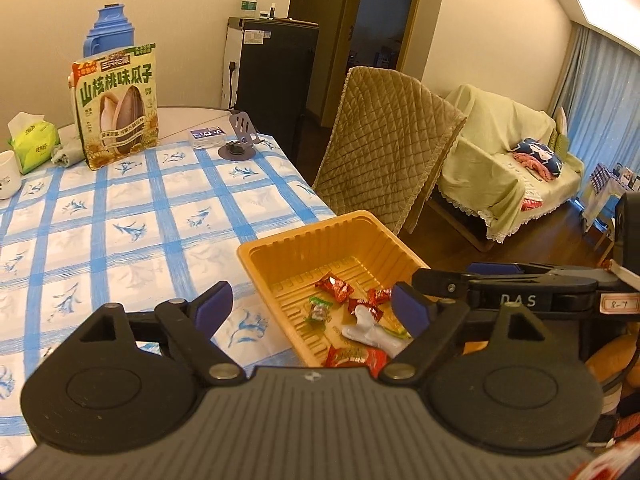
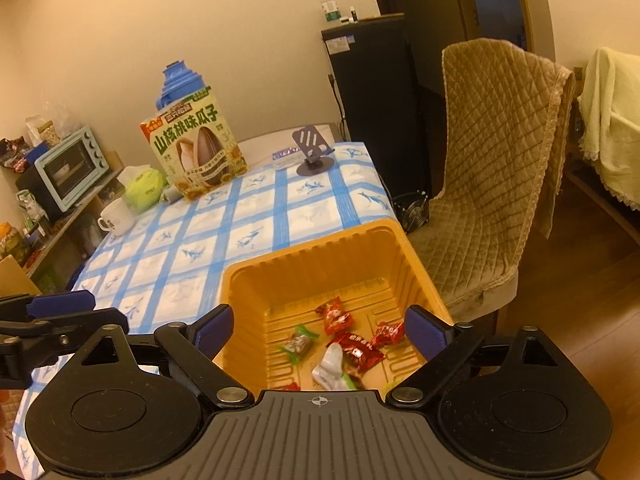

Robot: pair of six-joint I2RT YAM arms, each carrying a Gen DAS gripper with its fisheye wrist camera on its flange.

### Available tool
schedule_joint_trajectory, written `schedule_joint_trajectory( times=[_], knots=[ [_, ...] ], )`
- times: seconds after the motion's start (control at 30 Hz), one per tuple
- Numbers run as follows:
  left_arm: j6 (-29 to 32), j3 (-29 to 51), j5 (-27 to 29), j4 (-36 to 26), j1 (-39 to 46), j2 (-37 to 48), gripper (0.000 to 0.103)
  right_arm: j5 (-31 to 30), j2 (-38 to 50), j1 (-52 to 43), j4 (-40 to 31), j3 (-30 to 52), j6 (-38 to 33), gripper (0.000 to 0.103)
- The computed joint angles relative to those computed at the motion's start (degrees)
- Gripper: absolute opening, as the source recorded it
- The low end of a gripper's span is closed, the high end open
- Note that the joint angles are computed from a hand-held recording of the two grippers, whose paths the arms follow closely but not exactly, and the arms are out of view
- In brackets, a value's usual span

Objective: Organize snacks
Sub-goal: 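Move both open tools away from the basket back over the table snacks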

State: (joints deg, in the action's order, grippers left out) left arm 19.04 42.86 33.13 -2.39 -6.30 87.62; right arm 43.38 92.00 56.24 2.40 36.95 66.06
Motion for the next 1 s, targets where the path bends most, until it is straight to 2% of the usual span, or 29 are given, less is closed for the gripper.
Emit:
schedule_joint_trajectory(
  times=[0.2, 0.47, 0.7, 1.0],
  knots=[
    [8.89, 0.19, 5.86, -8.62, 8.85, -2.37, 0.086, 3.93, 2.57, 7.30, -9.38, 6.11, 7.22, 0.092],
    [24.10, 3.40, 10.80, -21.29, 21.23, -0.08, 0.086, 4.05, 10.44, 14.10, -15.90, 16.05, 12.69, 0.092],
    [34.79, 8.67, 10.28, -28.96, 29.21, 6.76, 0.086, 1.20, 18.98, 16.50, -17.97, 25.50, 14.92, 0.092],
    [40.98, 17.11, 8.60, -32.87, 35.46, 16.70, 0.086, -3.50, 29.55, 15.25, -17.08, 37.63, 12.54, 0.092]
  ],
)
